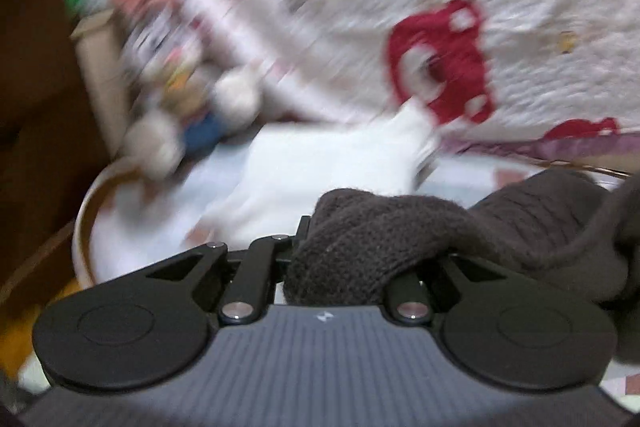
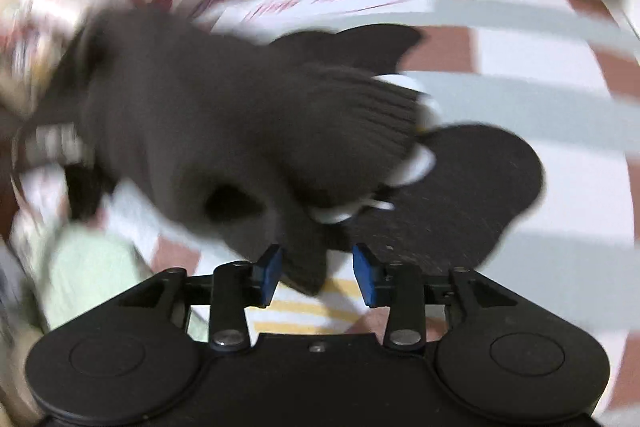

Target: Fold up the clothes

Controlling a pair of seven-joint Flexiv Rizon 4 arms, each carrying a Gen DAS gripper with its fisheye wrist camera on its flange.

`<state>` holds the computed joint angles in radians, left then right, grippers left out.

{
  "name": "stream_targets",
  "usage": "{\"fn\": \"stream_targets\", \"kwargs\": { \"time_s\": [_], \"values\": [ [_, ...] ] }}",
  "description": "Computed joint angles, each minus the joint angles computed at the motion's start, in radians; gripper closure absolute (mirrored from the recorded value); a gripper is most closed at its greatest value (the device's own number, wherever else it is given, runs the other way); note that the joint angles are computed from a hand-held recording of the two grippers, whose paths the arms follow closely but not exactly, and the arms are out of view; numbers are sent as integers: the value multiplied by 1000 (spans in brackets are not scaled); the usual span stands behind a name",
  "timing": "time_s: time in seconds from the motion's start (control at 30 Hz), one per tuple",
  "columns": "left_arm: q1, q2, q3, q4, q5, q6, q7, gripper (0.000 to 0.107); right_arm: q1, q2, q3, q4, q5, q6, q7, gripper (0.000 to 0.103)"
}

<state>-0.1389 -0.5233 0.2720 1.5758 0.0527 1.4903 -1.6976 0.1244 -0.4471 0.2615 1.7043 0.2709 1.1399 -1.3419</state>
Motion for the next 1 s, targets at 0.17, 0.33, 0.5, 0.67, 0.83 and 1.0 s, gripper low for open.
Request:
{"fn": "stream_targets", "kwargs": {
  "time_s": [0.17, 0.33, 0.5, 0.67, 0.83, 1.0],
  "values": [
    [-64, 35, 97, 71, 49, 46, -89, 94, -43, -1, 16, 2, 150, 107, 113, 37],
    [-160, 22, 233, 64, 70, 113, -212, 94, -64, -43, 59, -40, 247, 158, 245, 37],
    [-201, 10, 292, 62, 1, 160, -239, 94, -46, -84, 65, -84, 226, 154, 320, 33],
    [-100, 46, 138, 96, -6, 56, -134, 94, -112, -137, 156, -158, 364, 75, 385, 31],
    [-99, 48, 157, 101, 19, 56, -190, 94, -128, -175, 169, -237, 481, 2, 468, 18],
    [-131, 45, 222, 98, 38, 107, -257, 94, -18, -180, 34, -282, 334, -71, 648, 17]
  ]
}}
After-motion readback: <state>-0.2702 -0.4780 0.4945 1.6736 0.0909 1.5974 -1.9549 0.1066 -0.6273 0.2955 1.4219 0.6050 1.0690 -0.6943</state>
